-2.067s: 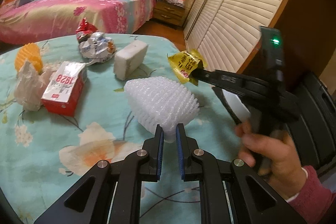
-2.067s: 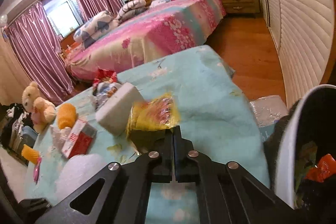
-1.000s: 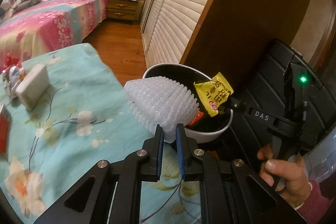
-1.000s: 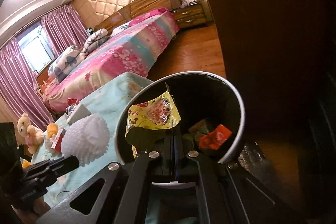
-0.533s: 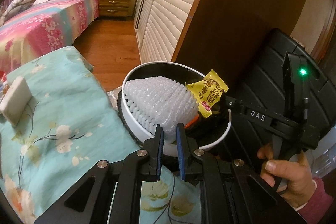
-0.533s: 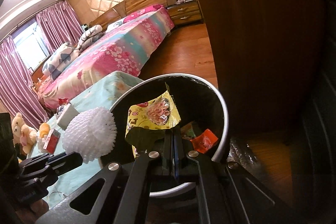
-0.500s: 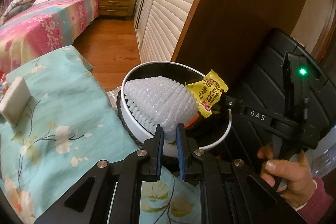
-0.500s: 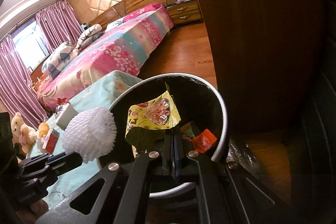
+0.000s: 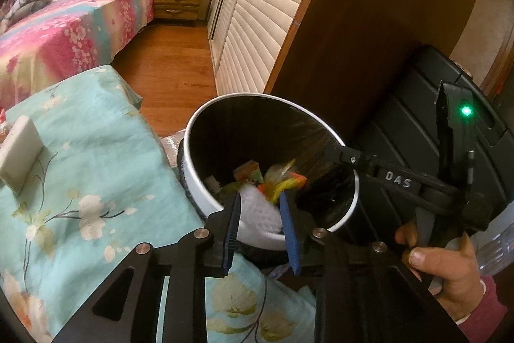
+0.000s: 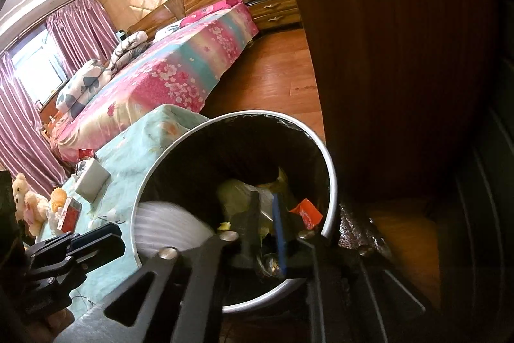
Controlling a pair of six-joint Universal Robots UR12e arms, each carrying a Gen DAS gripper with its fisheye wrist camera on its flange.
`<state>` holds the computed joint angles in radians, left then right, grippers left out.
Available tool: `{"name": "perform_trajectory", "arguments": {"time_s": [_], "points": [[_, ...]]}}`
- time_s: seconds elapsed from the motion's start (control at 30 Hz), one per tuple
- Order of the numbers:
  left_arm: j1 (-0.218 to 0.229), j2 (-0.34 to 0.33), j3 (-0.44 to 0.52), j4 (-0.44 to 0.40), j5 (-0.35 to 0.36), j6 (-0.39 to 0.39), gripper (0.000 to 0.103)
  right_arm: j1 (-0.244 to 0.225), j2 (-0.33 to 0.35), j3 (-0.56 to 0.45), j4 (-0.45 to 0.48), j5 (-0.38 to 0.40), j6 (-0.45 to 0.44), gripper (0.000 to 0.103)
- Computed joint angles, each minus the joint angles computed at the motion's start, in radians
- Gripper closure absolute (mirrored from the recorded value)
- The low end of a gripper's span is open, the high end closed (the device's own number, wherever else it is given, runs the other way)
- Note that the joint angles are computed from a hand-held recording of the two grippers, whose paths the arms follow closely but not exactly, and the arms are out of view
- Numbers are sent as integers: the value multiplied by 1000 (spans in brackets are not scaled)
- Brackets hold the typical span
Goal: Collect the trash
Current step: 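Move both tools back to the table toward the plastic bag and foam block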
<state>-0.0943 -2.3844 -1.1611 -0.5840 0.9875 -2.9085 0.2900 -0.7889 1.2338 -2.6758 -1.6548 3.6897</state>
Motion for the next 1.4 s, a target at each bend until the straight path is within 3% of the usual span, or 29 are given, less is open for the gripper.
{"name": "perform_trajectory", "arguments": {"time_s": [0.03,0.2,0.27,0.33,0.4,0.87,1.4], "points": [[1,1,-2,1,0,-1,76,0,-2,4,-7,1,1,68],[16,26,-59,36,10,-32,70,6,-10,19,-34,6,13,60],[24,40,-90,67,22,-46,62,11,-11,22,-54,7,17,46],[31,55,-121,106,39,-66,55,19,-11,26,-83,15,20,22],[42,69,-151,135,50,-88,54,26,-9,25,-102,29,19,15],[122,169,-334,284,137,-253,47,78,53,-77,-90,134,-39,11],[202,217,-412,323,199,-328,47,134,174,-274,41,225,-88,11]]}}
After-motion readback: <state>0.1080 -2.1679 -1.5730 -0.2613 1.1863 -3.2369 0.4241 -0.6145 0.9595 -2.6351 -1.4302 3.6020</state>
